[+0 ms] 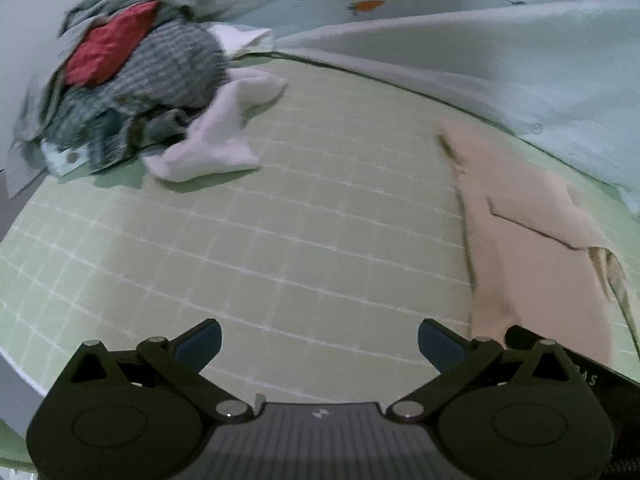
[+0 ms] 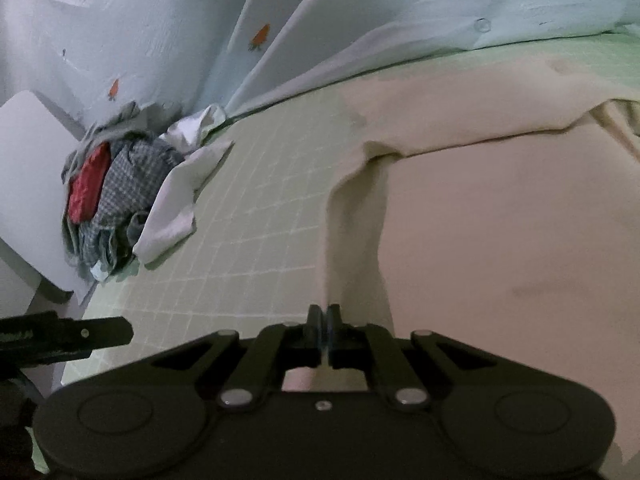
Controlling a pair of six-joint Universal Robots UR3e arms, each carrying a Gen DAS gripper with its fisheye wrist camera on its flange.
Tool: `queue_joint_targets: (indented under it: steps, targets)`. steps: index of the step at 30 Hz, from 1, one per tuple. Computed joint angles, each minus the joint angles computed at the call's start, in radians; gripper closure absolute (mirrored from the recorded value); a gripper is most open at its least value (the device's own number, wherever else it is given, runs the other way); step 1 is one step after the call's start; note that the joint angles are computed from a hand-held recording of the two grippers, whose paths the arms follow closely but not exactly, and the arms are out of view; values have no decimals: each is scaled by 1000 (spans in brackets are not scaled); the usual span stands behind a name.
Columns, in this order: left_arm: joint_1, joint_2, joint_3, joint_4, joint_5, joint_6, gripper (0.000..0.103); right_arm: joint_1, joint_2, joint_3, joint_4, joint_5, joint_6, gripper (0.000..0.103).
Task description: Fold clothes
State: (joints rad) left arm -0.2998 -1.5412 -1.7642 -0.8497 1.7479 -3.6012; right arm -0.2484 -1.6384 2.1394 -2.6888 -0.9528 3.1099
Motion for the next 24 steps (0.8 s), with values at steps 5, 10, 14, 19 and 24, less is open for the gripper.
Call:
queue_joint_targets:
  steps: [5, 10, 14, 19, 24]
  targets:
    - [-115, -138, 158, -36, 25, -39, 0, -135, -92, 41, 125, 44, -101, 100]
    - [-202, -224, 267, -103, 56, -72, 0, -224, -131, 57, 229, 46, -199, 100]
    - [-241, -250, 301, -157, 77, -121, 0, -229, -119, 57, 249, 18, -259, 101]
    - [-251, -237, 285, -207, 87, -179, 0, -208, -115, 79, 231, -56, -344, 100]
    - [-241, -248, 299, -230, 92, -223, 0, -140, -102, 75, 171, -129, -409, 98]
